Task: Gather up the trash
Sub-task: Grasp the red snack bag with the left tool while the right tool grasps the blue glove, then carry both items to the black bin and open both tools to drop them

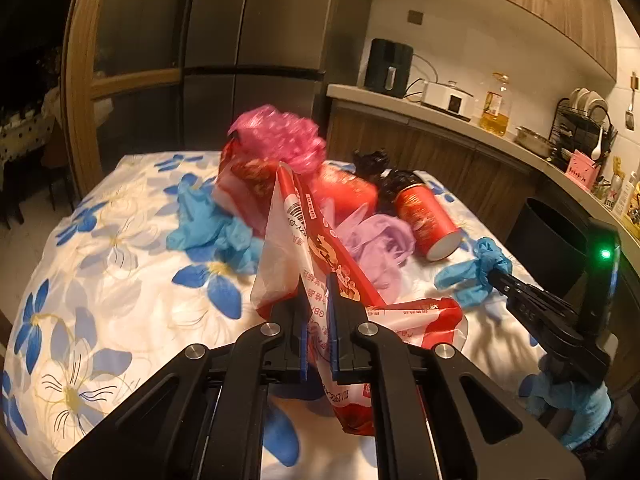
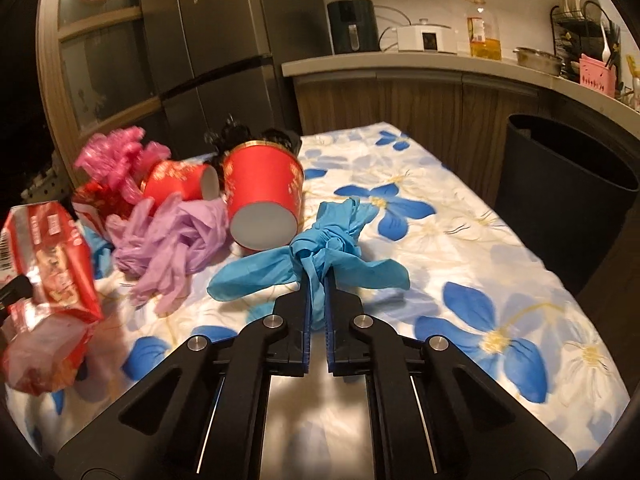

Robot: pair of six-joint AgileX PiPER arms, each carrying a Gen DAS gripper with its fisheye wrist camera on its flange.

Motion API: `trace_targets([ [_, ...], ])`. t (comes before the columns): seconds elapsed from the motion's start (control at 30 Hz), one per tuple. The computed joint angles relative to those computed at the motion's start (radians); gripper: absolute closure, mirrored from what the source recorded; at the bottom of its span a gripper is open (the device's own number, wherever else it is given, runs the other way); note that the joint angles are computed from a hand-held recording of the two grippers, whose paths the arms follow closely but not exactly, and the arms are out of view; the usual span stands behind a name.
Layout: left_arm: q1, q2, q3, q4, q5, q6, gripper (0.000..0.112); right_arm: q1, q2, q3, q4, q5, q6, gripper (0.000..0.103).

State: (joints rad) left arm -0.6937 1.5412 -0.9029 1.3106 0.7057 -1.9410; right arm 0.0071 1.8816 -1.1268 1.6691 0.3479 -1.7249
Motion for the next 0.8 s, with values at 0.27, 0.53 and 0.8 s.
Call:
trace_targets([
  [0.27,-0.064,0.065,-0.132,-0.007,0.040,0.069,0.105,-0.120,-0.146,0.118,0.055,0.100,-0.092,0.098],
  [0.53,-0.096,0.204,-0.357,-0.044,0.019,0.215,0.105,-0.239,-0.198,0.129,0.036,0.154,-0.096,0.098],
  [0.8,-0.108,0.399,-0.690,-0.166,-0.029,0.473,0.105,-0.358,-0.176,0.055,0.022,0.188,-0.078,0.098],
])
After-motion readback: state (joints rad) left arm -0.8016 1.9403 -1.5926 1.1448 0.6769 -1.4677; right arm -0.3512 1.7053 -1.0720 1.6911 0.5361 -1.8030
